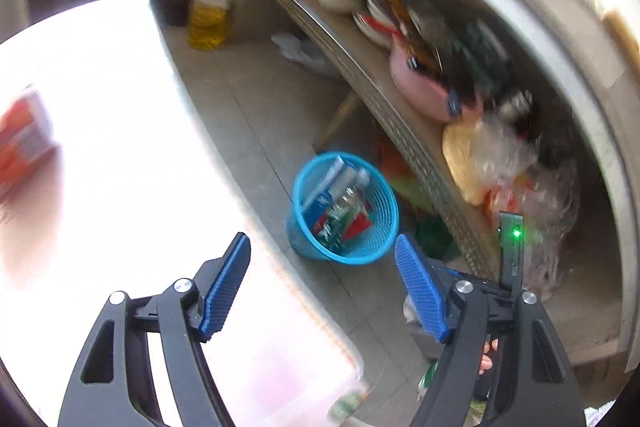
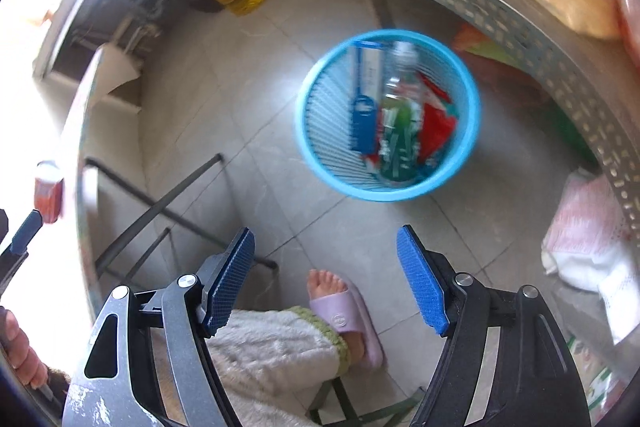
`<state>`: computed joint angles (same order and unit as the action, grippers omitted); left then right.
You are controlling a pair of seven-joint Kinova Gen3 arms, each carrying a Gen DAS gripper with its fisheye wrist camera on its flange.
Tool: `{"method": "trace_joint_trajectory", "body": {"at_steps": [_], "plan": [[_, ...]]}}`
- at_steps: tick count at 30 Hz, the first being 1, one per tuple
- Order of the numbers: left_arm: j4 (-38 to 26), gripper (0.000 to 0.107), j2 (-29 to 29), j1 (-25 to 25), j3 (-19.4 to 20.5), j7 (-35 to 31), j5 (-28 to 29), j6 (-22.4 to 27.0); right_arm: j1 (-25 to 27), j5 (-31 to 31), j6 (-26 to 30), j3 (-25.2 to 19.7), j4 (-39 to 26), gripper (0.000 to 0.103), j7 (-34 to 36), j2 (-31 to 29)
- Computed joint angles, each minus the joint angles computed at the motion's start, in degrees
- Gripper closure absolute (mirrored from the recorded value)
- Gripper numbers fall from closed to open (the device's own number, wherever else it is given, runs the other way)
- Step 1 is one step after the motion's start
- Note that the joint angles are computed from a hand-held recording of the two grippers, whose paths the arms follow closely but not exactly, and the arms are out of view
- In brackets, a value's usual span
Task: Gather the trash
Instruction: 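Move both tools back toward the table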
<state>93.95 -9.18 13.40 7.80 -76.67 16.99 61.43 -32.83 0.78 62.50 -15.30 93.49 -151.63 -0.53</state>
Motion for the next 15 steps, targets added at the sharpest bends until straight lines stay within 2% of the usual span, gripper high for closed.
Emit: {"method": "trace_joint_trajectory", "body": {"at_steps": [6, 9, 12, 15], "plan": [[7.89, 0.033, -14.18, -5.56, -5.46, 1.62, -3.26, 0.23, -4.31, 4.39, 0.29, -1.87, -11.41, 0.030, 4.53, 3.92], [9.56, 0.033, -18.33, -8.54, -9.19, 1.75, -4.60, 2.00, -7.28, 5.80, -0.29, -2.07, -18.24, 0.027, 8.83, 7.27], [10.96, 0.033, -21.11, -10.86, -15.68, 0.39, -3.73, 1.94, -9.59, 4.37, -1.15, -1.51, -24.30, 0.025, 13.62, 11.07], [10.24, 0.033, -20.54, -12.01, -22.88, -2.52, -1.42, 1.66, -11.09, 1.13, -2.30, -1.01, -30.63, 0.024, 18.66, 15.80]]}}
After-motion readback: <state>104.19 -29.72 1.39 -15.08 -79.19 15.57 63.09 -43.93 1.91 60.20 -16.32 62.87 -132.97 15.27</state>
